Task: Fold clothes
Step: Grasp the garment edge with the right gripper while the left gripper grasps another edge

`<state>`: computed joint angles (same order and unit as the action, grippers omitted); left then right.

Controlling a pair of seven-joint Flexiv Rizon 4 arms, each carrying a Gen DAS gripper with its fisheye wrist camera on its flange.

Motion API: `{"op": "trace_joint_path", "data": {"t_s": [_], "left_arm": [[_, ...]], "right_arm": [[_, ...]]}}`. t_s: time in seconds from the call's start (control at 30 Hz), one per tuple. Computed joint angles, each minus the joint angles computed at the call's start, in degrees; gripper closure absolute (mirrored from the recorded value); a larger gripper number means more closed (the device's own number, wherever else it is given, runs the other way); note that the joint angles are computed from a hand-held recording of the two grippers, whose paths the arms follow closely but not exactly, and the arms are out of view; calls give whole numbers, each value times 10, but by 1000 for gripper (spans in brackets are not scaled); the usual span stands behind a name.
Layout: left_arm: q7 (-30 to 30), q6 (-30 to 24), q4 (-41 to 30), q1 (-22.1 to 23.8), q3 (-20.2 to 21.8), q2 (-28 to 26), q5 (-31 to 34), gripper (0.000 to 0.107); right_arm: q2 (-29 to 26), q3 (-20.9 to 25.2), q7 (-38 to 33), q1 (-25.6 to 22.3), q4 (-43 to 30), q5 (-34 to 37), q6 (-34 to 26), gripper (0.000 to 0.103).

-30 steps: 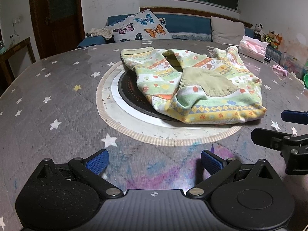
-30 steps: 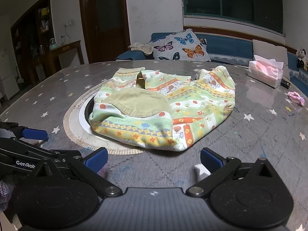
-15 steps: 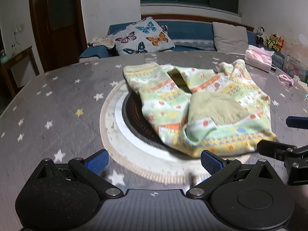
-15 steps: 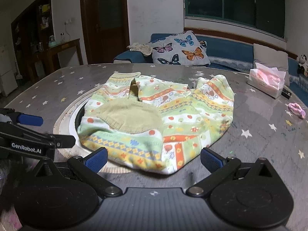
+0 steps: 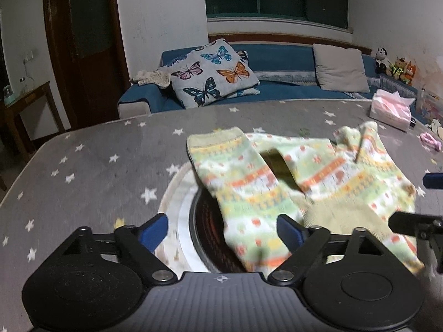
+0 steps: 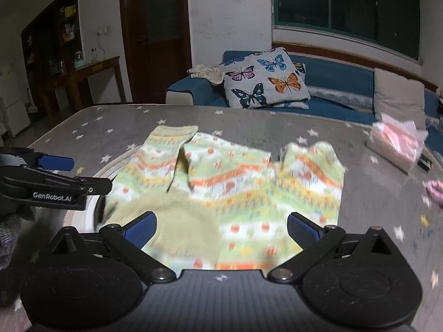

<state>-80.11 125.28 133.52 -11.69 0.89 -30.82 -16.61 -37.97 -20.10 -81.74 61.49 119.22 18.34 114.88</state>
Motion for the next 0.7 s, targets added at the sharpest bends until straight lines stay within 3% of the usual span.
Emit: {"op": "trace_joint_path", "data": {"t_s": [0.13, 0.5, 0.57, 0.7], "left_arm": [[-2, -23, -21, 23, -9, -6, 17, 32], [-6, -72, -88, 63, -28, -29, 65, 30], [-2, -84, -104, 64, -29, -36, 68, 30], [7, -116, -142, 68, -39, -52, 75, 29]], "right_arm": [[-16, 5, 3, -31, -47, -37, -30, 8], [-112, 75, 48, -150, -219, -209, -114, 14], [-127, 81, 56, -161, -238, -235, -133, 21], [-137, 108, 84, -194, -250, -266, -150, 55]]}}
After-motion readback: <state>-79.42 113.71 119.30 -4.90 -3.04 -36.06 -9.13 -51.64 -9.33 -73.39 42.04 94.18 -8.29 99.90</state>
